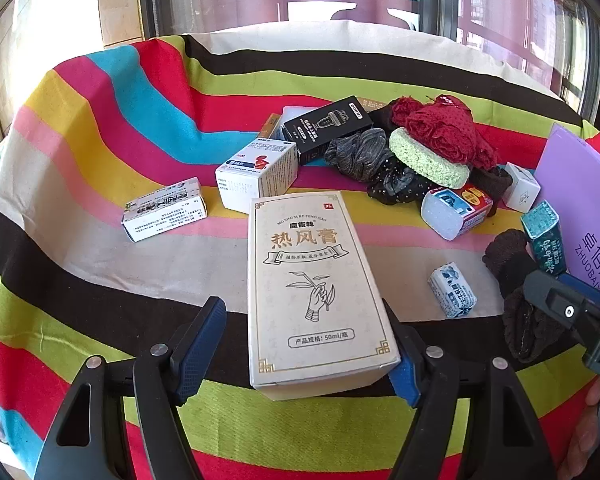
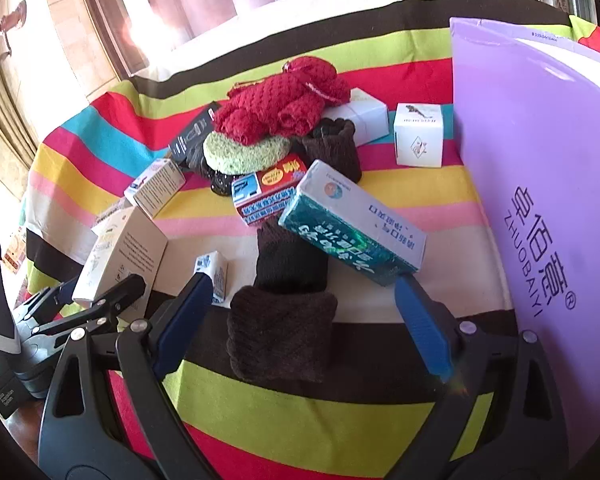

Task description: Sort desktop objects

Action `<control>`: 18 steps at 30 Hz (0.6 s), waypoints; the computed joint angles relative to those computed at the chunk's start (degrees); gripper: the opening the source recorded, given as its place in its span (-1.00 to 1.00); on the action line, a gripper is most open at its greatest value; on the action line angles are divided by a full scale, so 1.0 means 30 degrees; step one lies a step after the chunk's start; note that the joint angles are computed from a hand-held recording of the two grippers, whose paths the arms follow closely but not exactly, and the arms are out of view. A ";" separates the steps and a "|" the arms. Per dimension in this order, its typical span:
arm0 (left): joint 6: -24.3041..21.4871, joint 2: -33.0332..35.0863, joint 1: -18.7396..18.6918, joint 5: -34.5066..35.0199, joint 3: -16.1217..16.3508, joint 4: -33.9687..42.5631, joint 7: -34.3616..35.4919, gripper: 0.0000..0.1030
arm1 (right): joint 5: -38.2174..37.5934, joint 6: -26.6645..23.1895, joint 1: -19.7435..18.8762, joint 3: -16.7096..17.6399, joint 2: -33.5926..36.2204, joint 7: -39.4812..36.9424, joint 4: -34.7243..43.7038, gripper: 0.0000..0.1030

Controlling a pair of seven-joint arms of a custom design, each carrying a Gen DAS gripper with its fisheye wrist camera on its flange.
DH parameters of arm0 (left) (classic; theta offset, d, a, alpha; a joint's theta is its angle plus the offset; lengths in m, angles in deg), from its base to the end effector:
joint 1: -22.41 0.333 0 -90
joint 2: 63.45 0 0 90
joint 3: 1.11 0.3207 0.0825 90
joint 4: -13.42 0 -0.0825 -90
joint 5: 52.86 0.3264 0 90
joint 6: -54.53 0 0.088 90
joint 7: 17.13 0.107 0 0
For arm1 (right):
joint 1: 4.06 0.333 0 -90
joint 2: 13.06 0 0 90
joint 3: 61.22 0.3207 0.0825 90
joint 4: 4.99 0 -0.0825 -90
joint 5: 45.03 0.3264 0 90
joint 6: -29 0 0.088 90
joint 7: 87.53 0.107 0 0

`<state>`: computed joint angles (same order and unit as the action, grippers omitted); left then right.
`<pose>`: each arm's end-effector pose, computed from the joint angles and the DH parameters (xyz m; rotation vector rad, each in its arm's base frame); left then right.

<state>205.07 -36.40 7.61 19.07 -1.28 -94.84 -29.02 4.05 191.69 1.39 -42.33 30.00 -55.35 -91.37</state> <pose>0.5823 -0.1791 0.3153 -2.0767 1.2880 -0.4909 0.6772 0.1992 0.3230 -1.9994 1.1630 -0.1640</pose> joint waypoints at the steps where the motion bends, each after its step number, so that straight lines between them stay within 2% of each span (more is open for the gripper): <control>1: 0.0211 0.0095 0.0087 0.0038 0.0042 0.0056 -0.0128 0.43 | 0.0419 0.0407 -0.0254 0.0444 0.0005 -0.0527 -0.0045 0.81; 2: 0.0226 -0.0120 0.0154 -0.0187 -0.0002 -0.0123 -0.0049 0.43 | 0.0704 0.0590 -0.0375 0.0687 0.0050 -0.0753 0.0032 0.81; 5: 0.0378 -0.0017 0.0193 -0.0275 0.0038 -0.0059 -0.0093 0.43 | 0.0104 -0.0328 0.0283 -0.0238 0.0239 0.1189 0.0734 0.81; 6: 0.0369 -0.0101 0.0179 -0.0331 0.0025 -0.0132 -0.0036 0.43 | 0.0048 -0.0077 0.0436 -0.0424 0.0231 0.1570 0.0695 0.82; 8: 0.0281 -0.0057 0.0126 -0.0428 0.0021 -0.0081 -0.0045 0.43 | -0.0711 0.0827 0.1423 -0.1623 0.0192 0.3542 0.0597 0.83; 9: 0.0233 -0.0041 0.0100 -0.0532 -0.0010 -0.0045 0.0003 0.43 | -0.1256 0.0681 0.1685 -0.2084 0.0261 0.4616 0.0753 0.84; 11: 0.0296 -0.0040 0.0090 -0.0557 0.0010 -0.0054 0.0035 0.43 | -0.1761 0.0525 0.1641 -0.2210 0.0408 0.5975 0.1000 0.84; 13: 0.0387 -0.0098 0.0086 -0.0439 0.0065 -0.0198 -0.0103 0.43 | -0.1882 0.0633 0.1286 -0.1750 0.0606 0.6509 0.1171 0.86; 18: 0.0546 -0.0117 0.0167 -0.0544 0.0052 -0.0233 0.0153 0.43 | -0.2965 0.1116 0.1498 -0.1872 0.1117 0.8383 0.1758 0.87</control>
<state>206.71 -36.75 8.11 17.43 -1.12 -95.54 -28.56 -4.84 195.04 5.89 -47.95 33.35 -30.20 -86.10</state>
